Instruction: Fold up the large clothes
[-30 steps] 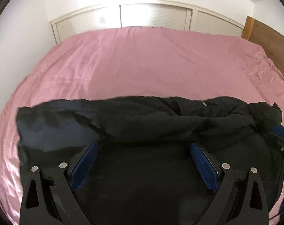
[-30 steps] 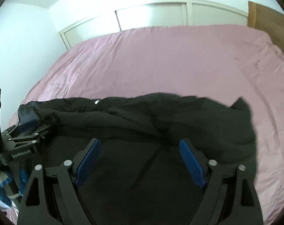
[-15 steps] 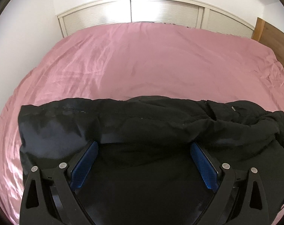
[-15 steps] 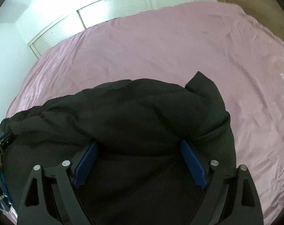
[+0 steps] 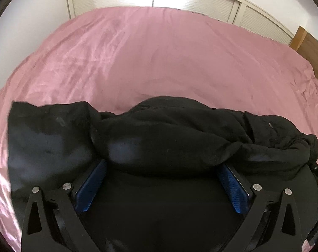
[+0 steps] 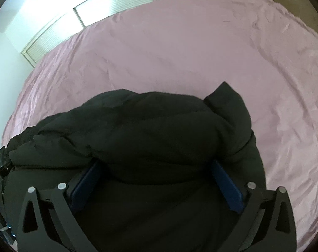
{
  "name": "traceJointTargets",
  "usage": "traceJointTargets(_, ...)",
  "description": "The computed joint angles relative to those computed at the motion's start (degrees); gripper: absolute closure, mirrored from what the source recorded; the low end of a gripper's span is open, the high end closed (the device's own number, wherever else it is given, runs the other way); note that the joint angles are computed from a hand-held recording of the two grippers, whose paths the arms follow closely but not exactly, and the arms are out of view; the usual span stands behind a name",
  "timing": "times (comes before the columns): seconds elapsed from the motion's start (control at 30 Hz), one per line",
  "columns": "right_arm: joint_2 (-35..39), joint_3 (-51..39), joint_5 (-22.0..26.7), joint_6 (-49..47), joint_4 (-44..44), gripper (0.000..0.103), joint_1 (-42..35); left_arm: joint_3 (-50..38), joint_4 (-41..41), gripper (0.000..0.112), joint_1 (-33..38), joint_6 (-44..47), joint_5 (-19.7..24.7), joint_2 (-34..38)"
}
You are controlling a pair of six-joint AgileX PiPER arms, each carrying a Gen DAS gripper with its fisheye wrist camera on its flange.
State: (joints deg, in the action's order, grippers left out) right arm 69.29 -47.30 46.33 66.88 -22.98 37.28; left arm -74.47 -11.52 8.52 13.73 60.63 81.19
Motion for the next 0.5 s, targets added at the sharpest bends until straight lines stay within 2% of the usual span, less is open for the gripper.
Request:
traceJointTargets(0.1,-2.66,-2.51,4.65,4.06,-3.88,0.000,5.29,-0.27,-0.11,0.010,0.41,0.35,0.41,-2.86)
traceJointTargets(0.2,-1.36,-6.63,8.21,6.52,-7.32,0.000,11.70,-0.31,-0.86,0.010,-1.28,-0.73,0.95,-5.05)
traceJointTargets(0.33,5.37,-11.42,7.27,2.98,-5.61,0.000,13.45,-0.99,3.96,0.010,-7.38,-5.51,-0.48,-2.67)
traceJointTargets(0.5,12.97,-13.57,2.02,-1.70,-1.21,0.000,7.69,-1.65,7.44,0.010,-9.84,-9.49,-2.20,2.17)
